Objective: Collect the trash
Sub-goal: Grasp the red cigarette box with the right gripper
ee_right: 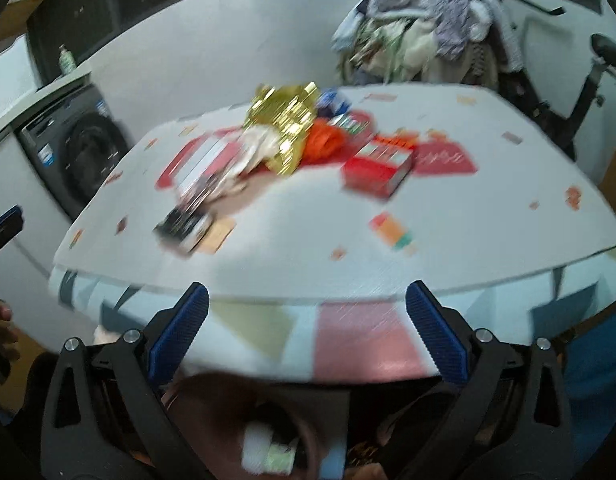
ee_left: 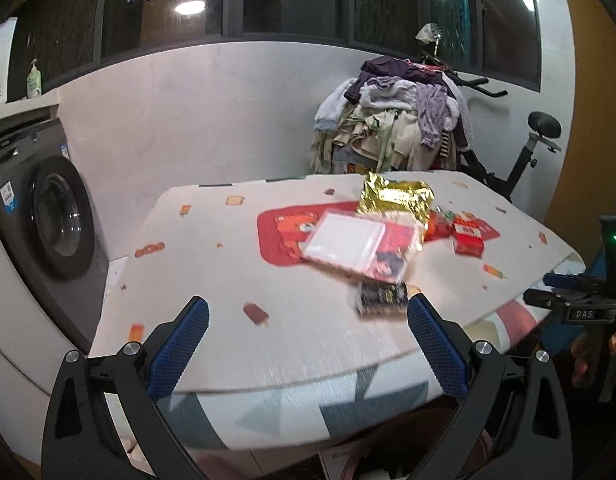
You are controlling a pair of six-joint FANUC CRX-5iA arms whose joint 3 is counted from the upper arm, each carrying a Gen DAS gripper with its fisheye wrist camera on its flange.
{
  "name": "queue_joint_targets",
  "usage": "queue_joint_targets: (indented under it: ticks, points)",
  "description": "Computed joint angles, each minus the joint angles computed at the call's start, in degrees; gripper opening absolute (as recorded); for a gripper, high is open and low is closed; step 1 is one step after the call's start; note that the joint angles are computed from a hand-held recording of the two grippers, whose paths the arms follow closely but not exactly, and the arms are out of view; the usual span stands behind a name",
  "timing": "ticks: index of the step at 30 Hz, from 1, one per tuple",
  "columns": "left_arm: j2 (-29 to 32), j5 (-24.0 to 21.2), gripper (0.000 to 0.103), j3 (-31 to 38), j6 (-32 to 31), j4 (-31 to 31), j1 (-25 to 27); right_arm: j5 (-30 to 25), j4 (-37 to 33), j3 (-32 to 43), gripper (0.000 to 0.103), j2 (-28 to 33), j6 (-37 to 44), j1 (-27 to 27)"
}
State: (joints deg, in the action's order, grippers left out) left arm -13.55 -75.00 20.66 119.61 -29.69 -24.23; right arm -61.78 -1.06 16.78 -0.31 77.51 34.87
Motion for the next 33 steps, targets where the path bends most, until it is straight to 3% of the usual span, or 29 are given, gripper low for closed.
queue_joint_targets:
  ticks: [7, 18, 27, 33]
  points:
    - [1.5, 1.8, 0.097, 1.5, -3.3, 7.2, 6.8, -1.3, -1.7, 5.3, 0.097, 4.0, 0.4, -4.1]
    - [4.1, 1.4, 0.097, 2.0, -4.9, 10.4, 9.7, -5.7, 3.2, 9.9, 0.097, 9.5, -1.3, -4.2]
    - [4.0, 2.7, 0.097, -0.7, -5.2, 13.2, 12.9, -8.0, 2.6, 14.6, 0.097, 14.4, -0.8, -5.1]
    - [3.9, 5.6, 0.097, -3.0, -6.6, 17.1, 15.8, -10.2, -0.7, 22.2, 0.096, 20.4, -3.0, -6.8]
